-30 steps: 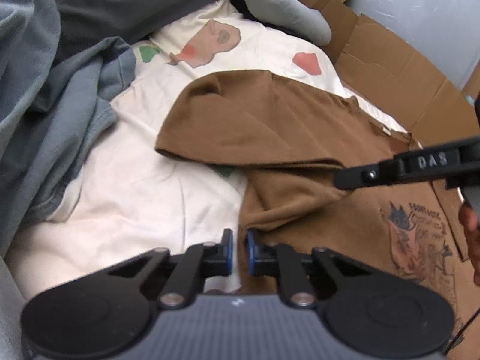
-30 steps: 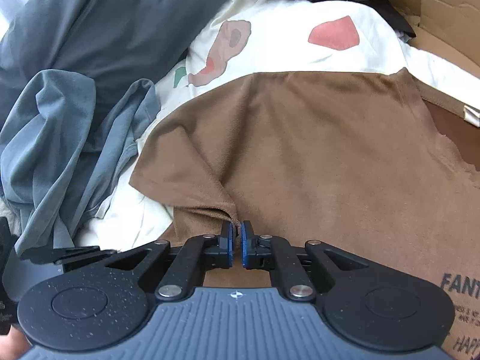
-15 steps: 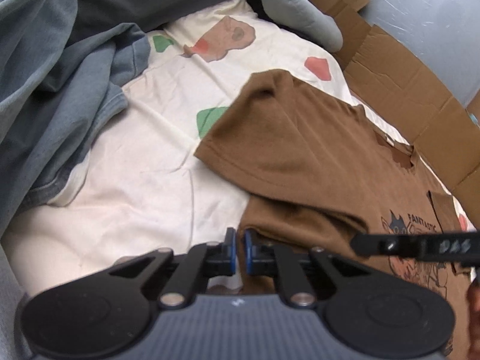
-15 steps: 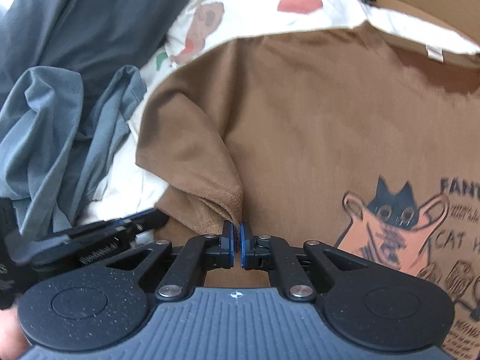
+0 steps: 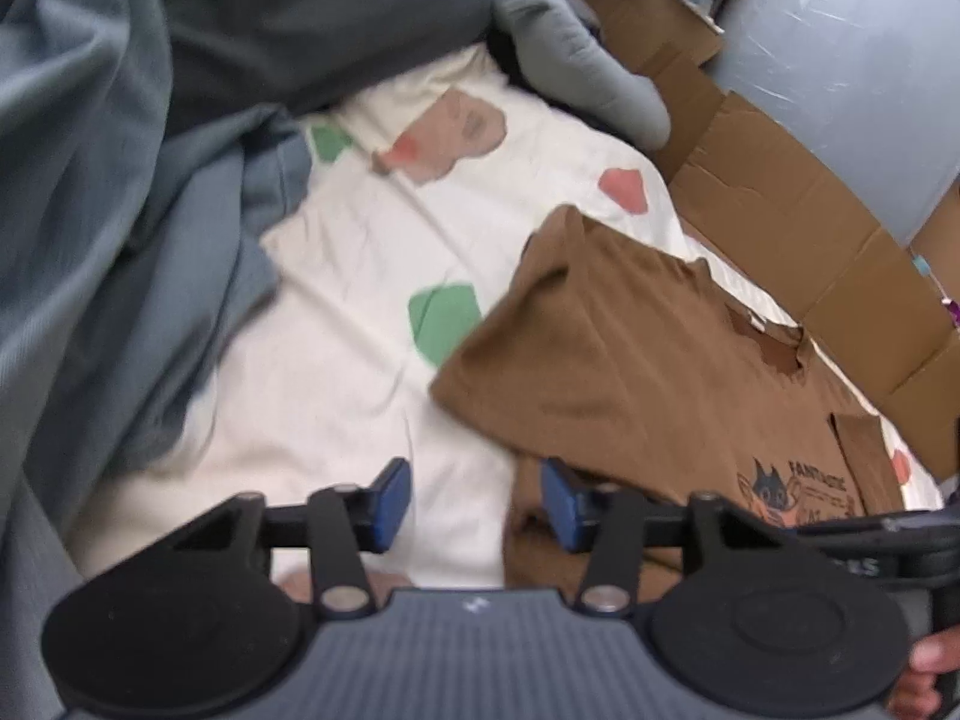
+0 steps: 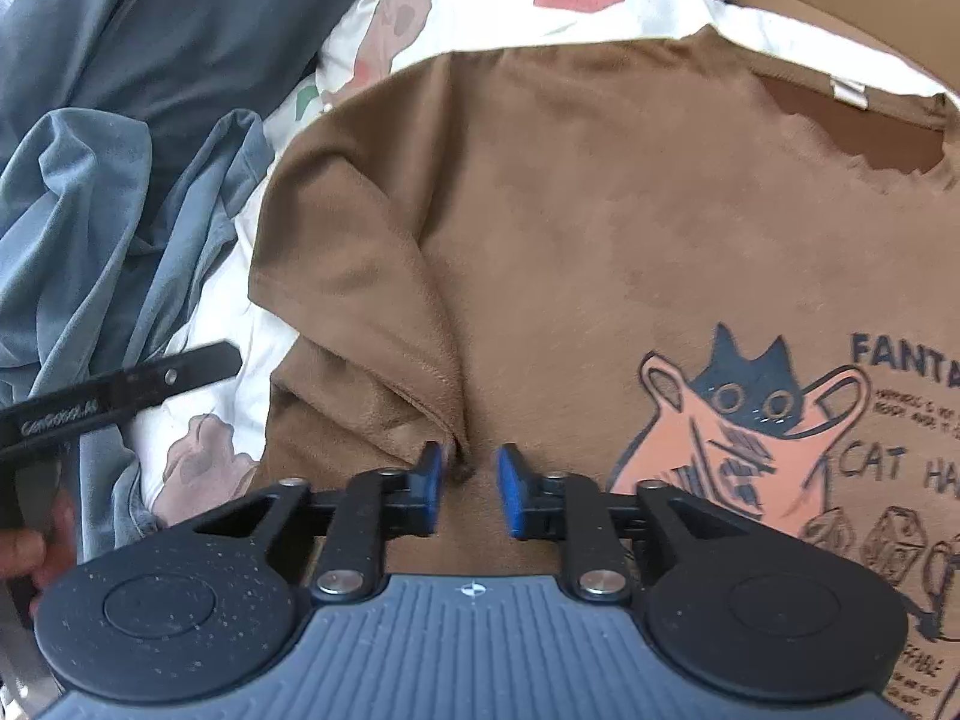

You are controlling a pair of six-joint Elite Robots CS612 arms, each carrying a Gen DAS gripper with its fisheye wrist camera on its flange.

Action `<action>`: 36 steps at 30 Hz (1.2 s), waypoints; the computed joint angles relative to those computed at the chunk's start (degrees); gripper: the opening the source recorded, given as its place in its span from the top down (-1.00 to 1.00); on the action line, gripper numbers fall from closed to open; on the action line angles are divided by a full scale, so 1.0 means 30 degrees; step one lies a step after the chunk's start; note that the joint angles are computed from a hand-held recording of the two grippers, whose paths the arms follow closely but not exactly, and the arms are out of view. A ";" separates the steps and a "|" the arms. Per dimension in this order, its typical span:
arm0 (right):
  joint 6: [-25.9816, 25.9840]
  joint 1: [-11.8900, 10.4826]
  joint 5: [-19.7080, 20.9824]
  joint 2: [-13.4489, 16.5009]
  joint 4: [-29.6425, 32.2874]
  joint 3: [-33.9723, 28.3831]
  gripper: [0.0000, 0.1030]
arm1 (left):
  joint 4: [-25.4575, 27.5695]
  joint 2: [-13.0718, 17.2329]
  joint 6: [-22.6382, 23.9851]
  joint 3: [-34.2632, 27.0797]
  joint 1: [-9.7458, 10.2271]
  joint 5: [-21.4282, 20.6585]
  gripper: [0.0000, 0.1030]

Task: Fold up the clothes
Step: 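Press the folded side flat with the closed left tool while the right tool hovers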

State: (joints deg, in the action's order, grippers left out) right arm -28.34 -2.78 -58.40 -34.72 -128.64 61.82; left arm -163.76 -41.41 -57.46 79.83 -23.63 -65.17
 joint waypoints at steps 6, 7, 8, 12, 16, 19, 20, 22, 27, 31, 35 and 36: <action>-0.0960 -0.0175 0.0513 -0.0356 -0.0310 0.0252 0.37 | 0.0088 0.0400 0.1055 -0.0574 0.0136 0.0982 0.05; -0.1123 -0.0214 0.0660 -0.0404 -0.0348 0.0298 0.37 | 0.0099 0.0467 0.1107 -0.0641 0.0182 0.1021 0.11; -0.1210 -0.0243 0.0767 -0.0436 -0.0400 0.0336 0.37 | 0.0109 0.0534 0.1160 -0.0708 0.0229 0.1059 0.20; -0.1238 -0.0378 0.1177 -0.0512 -0.0617 0.0463 0.37 | 0.0360 0.0837 0.1623 -0.1065 0.0406 0.0974 0.30; -0.1111 -0.0395 0.1294 -0.0493 -0.0781 0.0498 0.37 | 0.0091 0.1154 0.2409 -0.1362 0.0550 0.0390 0.44; -0.1087 -0.0400 0.1471 -0.0497 -0.0941 0.0569 0.37 | 0.0303 0.1180 0.2428 -0.1484 0.0623 -0.0001 0.85; -0.1095 -0.0397 0.1520 -0.0493 -0.0995 0.0573 0.37 | 0.0338 0.1139 0.2428 -0.1509 0.0617 -0.0071 0.89; -0.1088 -0.0391 0.1640 -0.0482 -0.1142 0.0580 0.37 | 0.0533 0.1051 0.2526 -0.1614 0.0594 -0.0168 0.90; -0.0427 -0.0365 0.2070 -0.0341 -0.1635 0.0463 0.37 | 0.0191 0.0805 0.2560 -0.1830 0.0560 -0.0537 0.91; -0.0107 -0.0327 0.2506 -0.0276 -0.1859 0.0411 0.36 | -0.0198 0.0672 0.2546 -0.2074 0.0568 -0.1171 0.91; 0.0060 -0.0312 0.3191 -0.0262 -0.2061 0.0380 0.21 | -0.0515 0.0702 0.2662 -0.2513 0.0547 -0.2184 0.91; 0.0136 -0.0317 0.3451 -0.0247 -0.2102 0.0356 0.21 | -0.0544 0.0736 0.2762 -0.2665 0.0531 -0.2415 0.91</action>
State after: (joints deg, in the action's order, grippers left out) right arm -27.93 -3.73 -48.05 -35.46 -134.94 62.89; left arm -165.39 -39.20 -49.17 71.83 -22.04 -72.42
